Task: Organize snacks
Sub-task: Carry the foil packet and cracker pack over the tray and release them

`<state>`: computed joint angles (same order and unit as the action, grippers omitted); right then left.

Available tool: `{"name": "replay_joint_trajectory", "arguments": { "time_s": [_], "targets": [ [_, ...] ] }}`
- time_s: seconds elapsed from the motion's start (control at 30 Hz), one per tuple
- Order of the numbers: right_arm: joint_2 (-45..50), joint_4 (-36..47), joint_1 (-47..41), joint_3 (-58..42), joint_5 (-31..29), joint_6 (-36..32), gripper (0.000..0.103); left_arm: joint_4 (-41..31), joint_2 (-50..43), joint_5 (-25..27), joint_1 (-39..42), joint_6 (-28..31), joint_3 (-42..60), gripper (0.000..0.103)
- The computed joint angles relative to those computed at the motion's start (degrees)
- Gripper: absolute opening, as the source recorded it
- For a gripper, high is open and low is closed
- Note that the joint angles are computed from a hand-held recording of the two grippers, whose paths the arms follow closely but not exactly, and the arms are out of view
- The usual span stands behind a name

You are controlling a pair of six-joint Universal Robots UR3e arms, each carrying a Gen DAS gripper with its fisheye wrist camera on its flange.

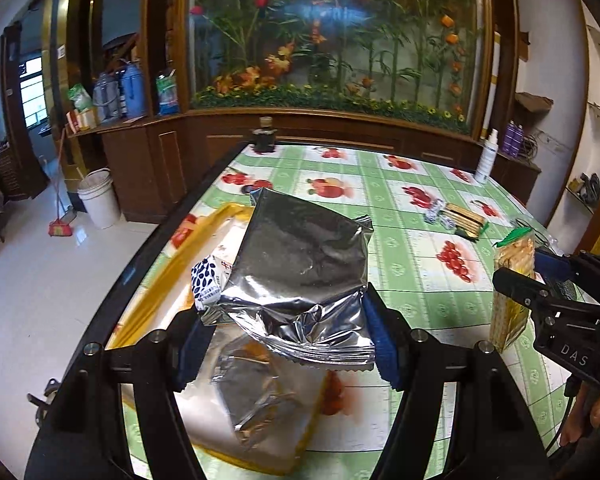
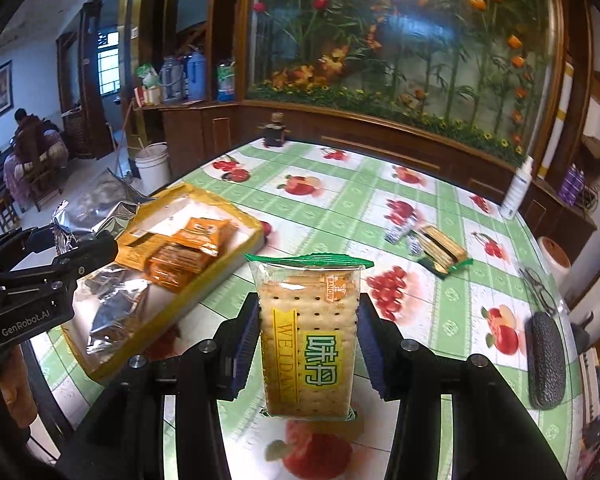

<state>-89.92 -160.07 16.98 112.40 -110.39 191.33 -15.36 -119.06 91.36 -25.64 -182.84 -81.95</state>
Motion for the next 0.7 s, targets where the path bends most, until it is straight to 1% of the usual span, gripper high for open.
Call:
{"name": "replay_joint_trajectory", "arguments": {
  "time_s": [0.3,0.7],
  "targets": [
    [13.8,2.0,6.3,-16.1,-1.1,-2.1,0.048,3.0,2.7,-0.4,4.6,-0.5,-5.7,0.068],
    [28.4,4.9,6.5,-32.7,1.8,-5.1,0.048,2.9,1.3,-0.9,7.9,-0.6,-6.1,0.068]
  ]
}}
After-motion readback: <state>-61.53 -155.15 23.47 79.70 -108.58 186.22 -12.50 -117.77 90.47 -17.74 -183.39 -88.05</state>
